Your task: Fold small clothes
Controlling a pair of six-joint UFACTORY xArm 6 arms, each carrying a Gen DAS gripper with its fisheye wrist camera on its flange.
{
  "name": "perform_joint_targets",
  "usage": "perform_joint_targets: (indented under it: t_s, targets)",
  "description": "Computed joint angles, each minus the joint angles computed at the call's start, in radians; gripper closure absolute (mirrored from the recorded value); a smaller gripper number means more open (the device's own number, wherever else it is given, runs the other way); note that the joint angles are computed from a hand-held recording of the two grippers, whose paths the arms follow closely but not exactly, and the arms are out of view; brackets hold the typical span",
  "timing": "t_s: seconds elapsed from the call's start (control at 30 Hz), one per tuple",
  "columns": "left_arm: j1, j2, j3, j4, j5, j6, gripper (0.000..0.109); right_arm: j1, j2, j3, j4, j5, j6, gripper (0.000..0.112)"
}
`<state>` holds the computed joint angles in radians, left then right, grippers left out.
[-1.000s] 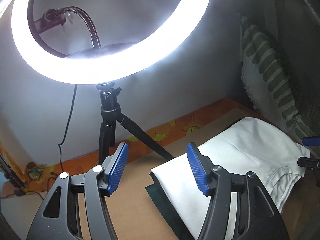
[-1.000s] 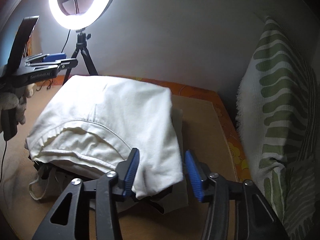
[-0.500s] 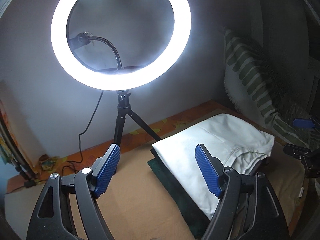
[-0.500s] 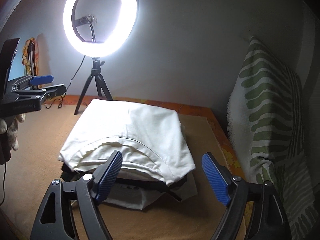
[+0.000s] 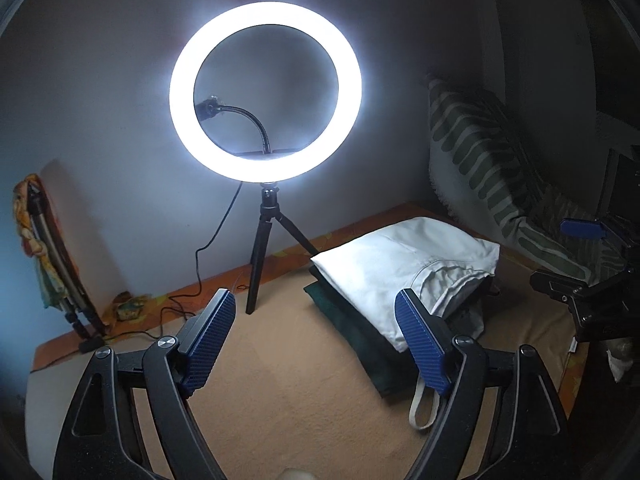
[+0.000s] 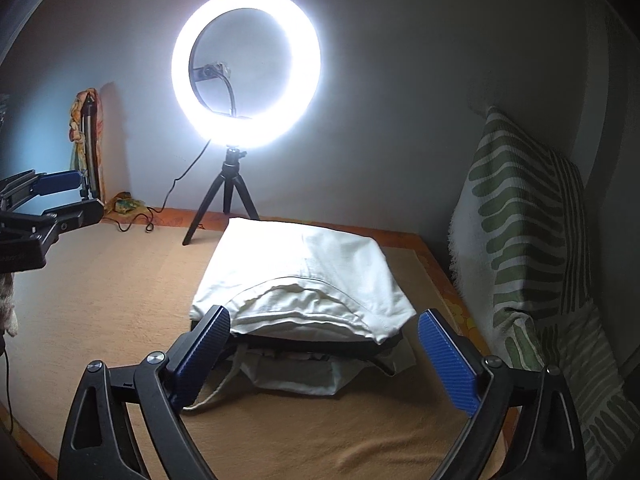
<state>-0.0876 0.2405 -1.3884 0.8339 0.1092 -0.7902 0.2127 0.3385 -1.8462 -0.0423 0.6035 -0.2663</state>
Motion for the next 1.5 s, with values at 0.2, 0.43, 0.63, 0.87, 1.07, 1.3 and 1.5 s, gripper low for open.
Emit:
perform_joint_targets:
  t_s: [0.2, 0.43, 0.63, 0.87, 1.07, 1.3, 1.5]
  targets:
    - [0.014, -0.117, 0.127, 0.174, -0.004, -0.155, 0.024, 0.04, -0.105, 0.155, -0.05, -0.047, 0.071, 0.015]
    - [0.034, -0.234, 0.263, 0.403, -0.005, -0.367, 0.006, 0.081, -0.183, 0.3, -0.145, -0.109, 0.203, 0.01]
    - [0.041, -0.288, 0.348, 0.366, 0.017, -0.364, 0.006, 0.108, -0.208, 0.362, -0.137, -0.114, 0.245, 0.01]
    - [0.053, -0.313, 0.392, 0.412, 0.007, -0.439, 0.006, 0.114, -0.21, 0.397, -0.2, -0.181, 0.328, 0.01]
    - [0.058, -0.324, 0.417, 0.41, 0.011, -0.417, 0.006, 0.116, -0.203, 0.399, -0.198, -0.199, 0.342, 0.01]
    - [0.059, -0.346, 0.436, 0.43, 0.028, -0.442, 0.006, 0.122, -0.206, 0.409, -0.207, -0.222, 0.348, 0.01]
    - [0.056, -0.364, 0.451, 0.448, 0.03, -0.458, 0.006, 0.123, -0.213, 0.417, -0.203, -0.231, 0.356, 0.01]
